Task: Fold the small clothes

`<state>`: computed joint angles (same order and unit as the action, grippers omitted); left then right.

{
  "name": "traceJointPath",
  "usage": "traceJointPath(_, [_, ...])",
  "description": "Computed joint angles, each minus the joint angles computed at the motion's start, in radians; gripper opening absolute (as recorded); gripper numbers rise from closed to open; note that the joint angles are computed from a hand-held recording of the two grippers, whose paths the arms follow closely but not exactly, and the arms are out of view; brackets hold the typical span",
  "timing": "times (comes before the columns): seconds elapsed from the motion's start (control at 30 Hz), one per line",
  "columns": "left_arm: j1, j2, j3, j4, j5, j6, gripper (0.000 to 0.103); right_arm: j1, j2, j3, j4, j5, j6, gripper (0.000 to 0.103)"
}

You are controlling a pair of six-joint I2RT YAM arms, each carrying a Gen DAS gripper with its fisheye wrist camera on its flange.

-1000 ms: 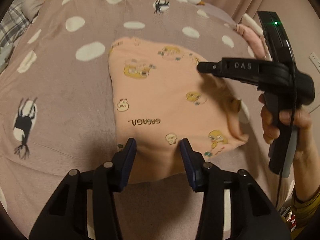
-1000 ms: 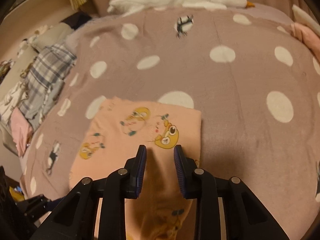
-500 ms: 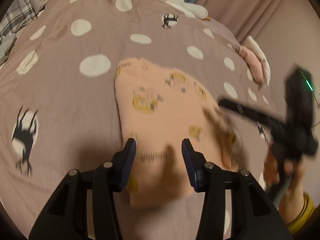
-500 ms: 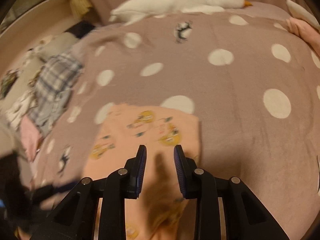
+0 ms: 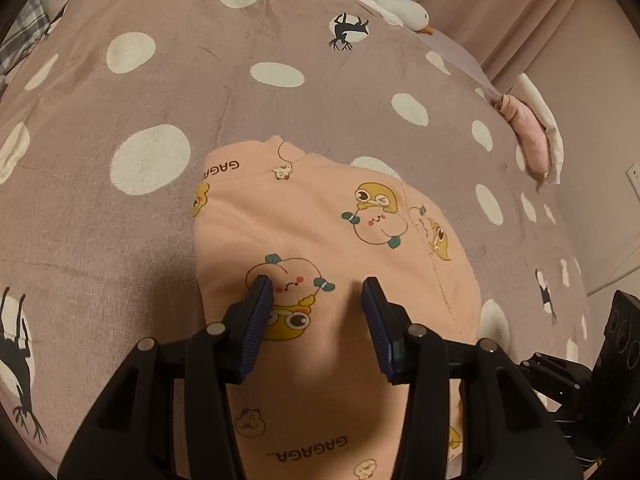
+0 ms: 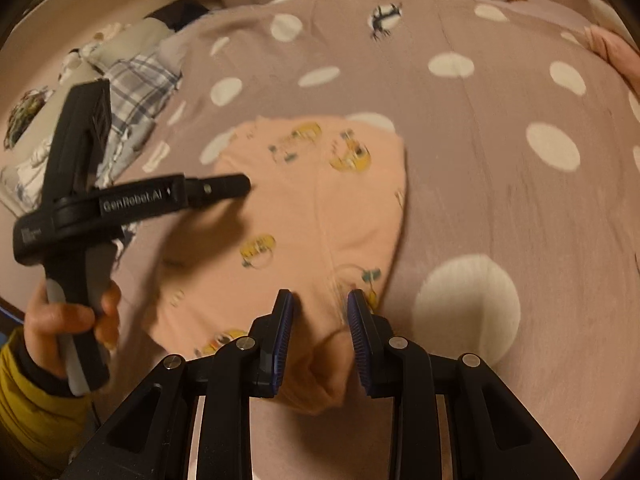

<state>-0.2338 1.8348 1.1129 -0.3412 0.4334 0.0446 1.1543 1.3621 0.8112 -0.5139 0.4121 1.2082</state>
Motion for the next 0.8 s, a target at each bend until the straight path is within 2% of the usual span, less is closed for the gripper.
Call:
traceJointPath(0.27, [0.009,-0.018,-0.011,-0.012,-0.002,0.001,0.048,0.040,-0.030,-0.045,-0.002,-0.006,0.096,0.031])
traceJointPath(0.37, [0.020,-0.050,-0.038,-0.011,0.009,-0.007,0.057,0.054,-0.032,-0.031,-0.024,0.006,0.111,0.031])
traceJointPath(0.43, [0.028,-0.079,-0.061,-0.012,0.013,-0.008,0.067,0.061,-0.037,-0.030,-0.029,0.014,0.119,0.031])
traceJointPath(0.5, [0.031,-0.111,-0.088,-0.015,-0.010,-0.004,0.069,0.070,-0.042,-0.032,-0.035,0.023,0.137,0.033])
traceJointPath(0.6, [0.036,-0.145,-0.123,-0.028,-0.072,0.000,0.083,0.085,-0.049,-0.034,-0.051,0.042,0.165,0.036])
traceJointPath(0.8, [0.079,-0.165,-0.181,-0.052,-0.099,0.024,0.084,0.108,-0.034,-0.008,-0.110,0.077,0.208,0.043])
